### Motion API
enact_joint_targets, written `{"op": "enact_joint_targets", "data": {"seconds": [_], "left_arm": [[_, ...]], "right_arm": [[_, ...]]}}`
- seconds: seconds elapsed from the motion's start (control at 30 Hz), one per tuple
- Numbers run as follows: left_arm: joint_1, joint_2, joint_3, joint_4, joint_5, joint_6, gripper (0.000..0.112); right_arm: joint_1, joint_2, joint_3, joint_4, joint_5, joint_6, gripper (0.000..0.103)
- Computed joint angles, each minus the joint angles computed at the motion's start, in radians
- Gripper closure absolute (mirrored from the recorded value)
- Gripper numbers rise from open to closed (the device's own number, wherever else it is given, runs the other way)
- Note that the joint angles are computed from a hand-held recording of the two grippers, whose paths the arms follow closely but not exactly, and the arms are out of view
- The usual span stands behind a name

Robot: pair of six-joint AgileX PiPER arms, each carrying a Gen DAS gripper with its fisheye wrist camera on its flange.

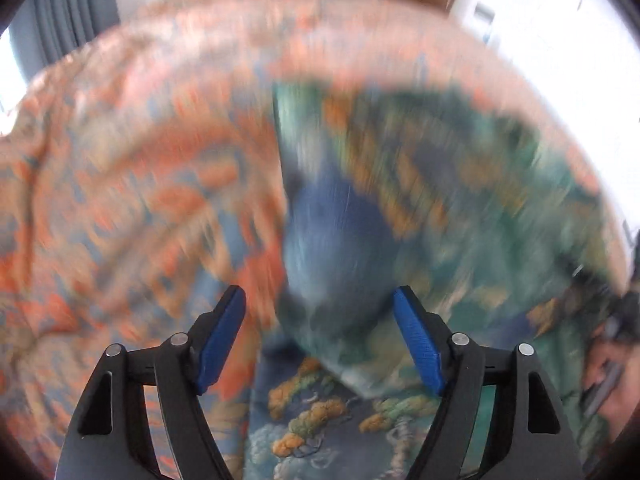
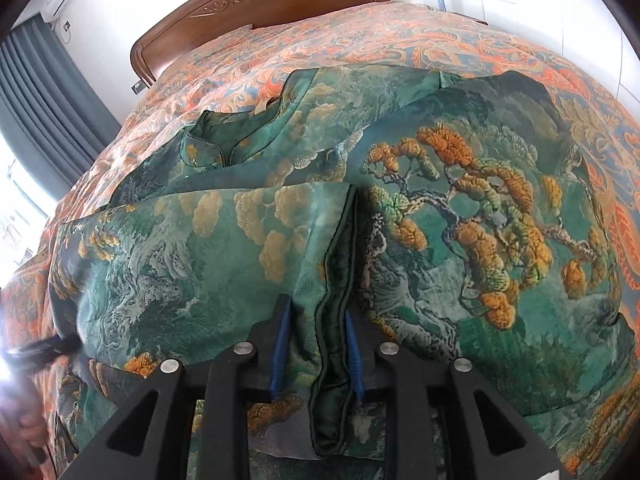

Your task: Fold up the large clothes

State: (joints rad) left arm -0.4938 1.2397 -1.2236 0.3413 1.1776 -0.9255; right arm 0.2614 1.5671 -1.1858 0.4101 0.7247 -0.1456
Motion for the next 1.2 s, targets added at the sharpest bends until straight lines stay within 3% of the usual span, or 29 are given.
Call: {"op": "enact_joint_targets", "data": {"seconds": [0.13,0.2,0.27,0.3,0.37,0.47,0.6,0.67,0.73,0.87,0.97,1.1,1.2], "left_arm": [[0.059,-0.018,-0.04,-0.01,-0.14,0.035,0.041],[0.151,0.032,-0.021,-0.134,-0.26,0.136,0.05],[0.236,0.102,-0.004,-0.219,-0.322,0.178,0.055],[0.248,0.137,-0.009,-0.224,-0.323,0.16,0.059],[0.323,0.231,0.0,-0.313,-0.322,0.197,0.085],[0.371,0.252,0.046,-0.367,-0.362,0.231,0.095],[0.305,0.223,-0.024,-0.254,-0.249,0.196,0.09],[0.261,0.183,-0.054,-0.208,-0.212,0.16,0.058],[0.197,0.09,-0.017,-0.168,-0.225,0.106,0.042],[0.034,0.008,0.042,-0.065,-0.164,0.044,0.041],[-0.069,0.074,0.058,0.066,-0.08,-0.006,0.037],[0.068,0.08,0.089,-0.098,-0.152,0.077,0.033],[0.094,0.085,0.079,-0.126,-0.162,0.08,0.032]], "right_arm": [[0.0,-0.007,0.008,0.0,-0.007,-0.005,0.078],[0.007,-0.012,0.015,-0.012,-0.017,0.002,0.078],[0.005,-0.018,0.028,-0.002,-0.03,-0.011,0.078],[0.003,-0.02,0.033,0.007,-0.033,-0.018,0.078],[-0.013,-0.021,0.043,0.048,-0.034,-0.053,0.078],[-0.024,-0.022,0.055,0.09,-0.037,-0.094,0.075],[-0.021,-0.019,0.064,0.098,-0.049,-0.112,0.075],[-0.029,-0.014,0.065,0.12,-0.047,-0.13,0.075],[-0.045,-0.013,0.068,0.154,-0.038,-0.157,0.075],[-0.074,-0.033,0.061,0.2,-0.001,-0.204,0.074],[-0.095,-0.05,0.053,0.216,0.032,-0.239,0.071],[-0.103,-0.099,0.048,0.176,0.058,-0.208,0.066],[-0.118,-0.191,0.078,0.169,0.069,-0.184,0.066]]}}
